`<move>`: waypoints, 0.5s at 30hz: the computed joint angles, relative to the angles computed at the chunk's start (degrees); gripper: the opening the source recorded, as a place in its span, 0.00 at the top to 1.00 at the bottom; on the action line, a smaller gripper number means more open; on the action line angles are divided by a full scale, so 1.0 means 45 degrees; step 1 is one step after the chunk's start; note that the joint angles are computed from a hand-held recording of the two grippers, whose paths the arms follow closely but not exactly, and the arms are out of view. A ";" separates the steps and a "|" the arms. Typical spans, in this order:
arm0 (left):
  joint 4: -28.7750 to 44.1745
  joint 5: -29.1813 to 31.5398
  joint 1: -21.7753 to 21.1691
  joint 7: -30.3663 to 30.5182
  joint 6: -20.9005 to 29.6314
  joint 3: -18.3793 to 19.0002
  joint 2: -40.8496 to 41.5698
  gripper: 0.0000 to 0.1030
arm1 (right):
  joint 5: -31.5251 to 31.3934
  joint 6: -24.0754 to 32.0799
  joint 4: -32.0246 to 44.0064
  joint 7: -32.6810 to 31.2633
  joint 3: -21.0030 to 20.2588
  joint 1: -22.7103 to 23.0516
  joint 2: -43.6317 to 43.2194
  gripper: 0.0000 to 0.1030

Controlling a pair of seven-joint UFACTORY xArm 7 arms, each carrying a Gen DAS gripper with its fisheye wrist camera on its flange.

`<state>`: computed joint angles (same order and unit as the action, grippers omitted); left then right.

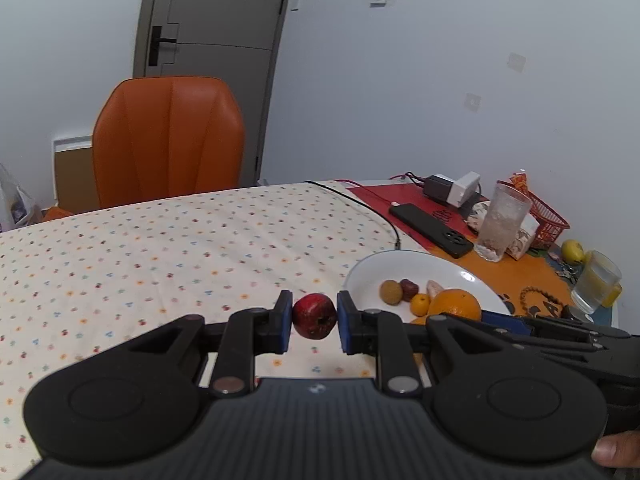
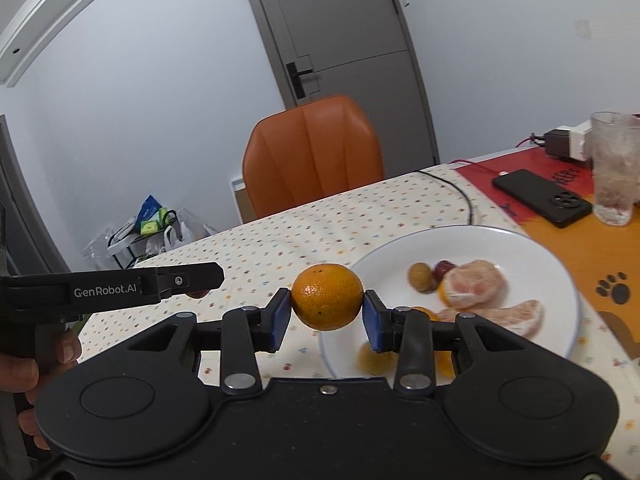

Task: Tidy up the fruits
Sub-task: 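Carry the orange onto the white plate with the right gripper while the left carries the plum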

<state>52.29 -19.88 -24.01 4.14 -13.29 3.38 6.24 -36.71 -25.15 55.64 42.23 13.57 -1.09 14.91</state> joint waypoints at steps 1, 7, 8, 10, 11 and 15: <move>0.0046 -0.0008 -0.0032 -0.0003 0.0009 -0.0023 0.0037 0.79 | 0.0001 -0.0030 -0.0051 0.0006 -0.0037 -0.0042 -0.0042 0.64; 0.0476 -0.0253 -0.0930 0.0185 0.0115 0.0505 0.0368 0.79 | 0.0007 -0.0250 -0.0396 0.0055 -0.0346 -0.0211 -0.0285 0.64; 0.0559 -0.0289 -0.1124 0.0199 0.0148 0.0643 0.0429 0.79 | -0.0040 -0.0310 -0.0492 0.0095 -0.0398 -0.0258 -0.0362 0.64; 0.0728 -0.0240 -0.1397 0.0149 0.0216 0.0823 0.0557 0.79 | 0.0084 -0.0425 -0.0709 0.0000 -0.0602 -0.0203 -0.0537 0.64; 0.0818 -0.0228 -0.1605 0.0128 0.0253 0.0985 0.0627 0.79 | 0.0176 -0.0462 -0.0785 -0.0101 -0.0722 -0.0158 -0.0596 0.64; 0.1145 0.0092 -0.1989 -0.0169 0.0349 0.1267 0.0924 0.79 | 0.0164 -0.0642 -0.0942 -0.0045 -0.0991 -0.0289 -0.0674 0.64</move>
<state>57.44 -19.46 -32.96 3.38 -11.72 9.08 10.39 -35.98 -28.04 51.41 42.03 9.11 -2.39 11.87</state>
